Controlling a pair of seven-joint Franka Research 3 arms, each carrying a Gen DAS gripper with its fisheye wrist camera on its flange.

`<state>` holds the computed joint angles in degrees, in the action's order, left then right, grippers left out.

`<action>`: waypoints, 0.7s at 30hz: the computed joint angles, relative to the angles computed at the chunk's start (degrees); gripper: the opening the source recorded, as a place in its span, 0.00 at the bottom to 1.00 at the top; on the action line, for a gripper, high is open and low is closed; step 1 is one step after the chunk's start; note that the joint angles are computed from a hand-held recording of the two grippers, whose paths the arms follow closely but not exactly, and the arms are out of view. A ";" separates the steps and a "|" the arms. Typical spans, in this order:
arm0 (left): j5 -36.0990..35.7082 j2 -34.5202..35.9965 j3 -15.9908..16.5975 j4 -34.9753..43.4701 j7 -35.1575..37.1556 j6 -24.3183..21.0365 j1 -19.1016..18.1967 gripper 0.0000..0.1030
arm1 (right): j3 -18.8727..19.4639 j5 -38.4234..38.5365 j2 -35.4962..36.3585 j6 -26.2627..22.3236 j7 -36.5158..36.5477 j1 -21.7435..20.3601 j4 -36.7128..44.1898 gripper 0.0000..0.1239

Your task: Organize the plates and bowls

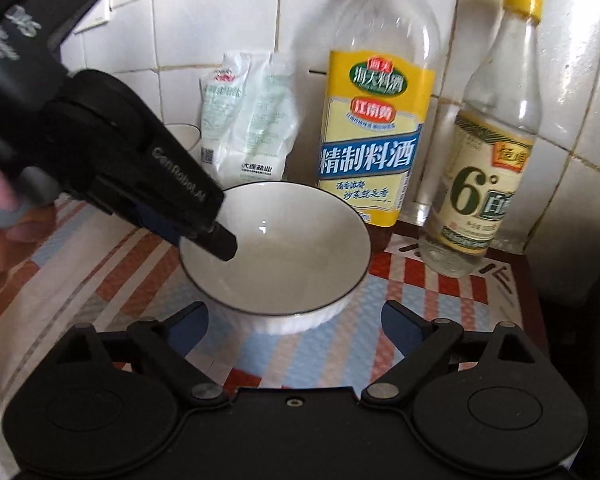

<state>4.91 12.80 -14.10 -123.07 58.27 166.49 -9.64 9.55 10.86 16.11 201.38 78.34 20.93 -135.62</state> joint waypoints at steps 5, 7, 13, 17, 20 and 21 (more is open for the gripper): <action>2.36 -0.20 0.91 -0.03 0.32 -0.04 -1.18 0.12 | -1.71 -0.22 3.33 -2.12 -4.14 2.07 4.48 0.83; 5.58 -0.30 1.92 0.55 -0.85 -1.14 -2.36 0.13 | -2.68 1.71 4.42 -1.83 -5.33 3.54 5.71 0.83; 12.97 -2.25 2.62 1.19 -0.94 -5.73 -4.23 0.13 | -2.44 5.62 3.38 0.12 -6.16 4.78 3.98 0.83; 15.54 -5.24 2.17 -0.40 -1.30 -7.51 -4.71 0.13 | -2.95 8.92 1.46 2.59 -7.06 6.94 1.47 0.83; 12.83 -8.54 1.16 -2.34 0.53 -8.51 -4.28 0.13 | -2.37 10.87 -1.36 2.94 -7.27 7.62 -1.03 0.83; 11.18 -10.08 0.86 -3.33 1.79 -8.59 -4.14 0.13 | -2.20 11.50 -2.44 2.69 -7.23 7.83 -1.75 0.83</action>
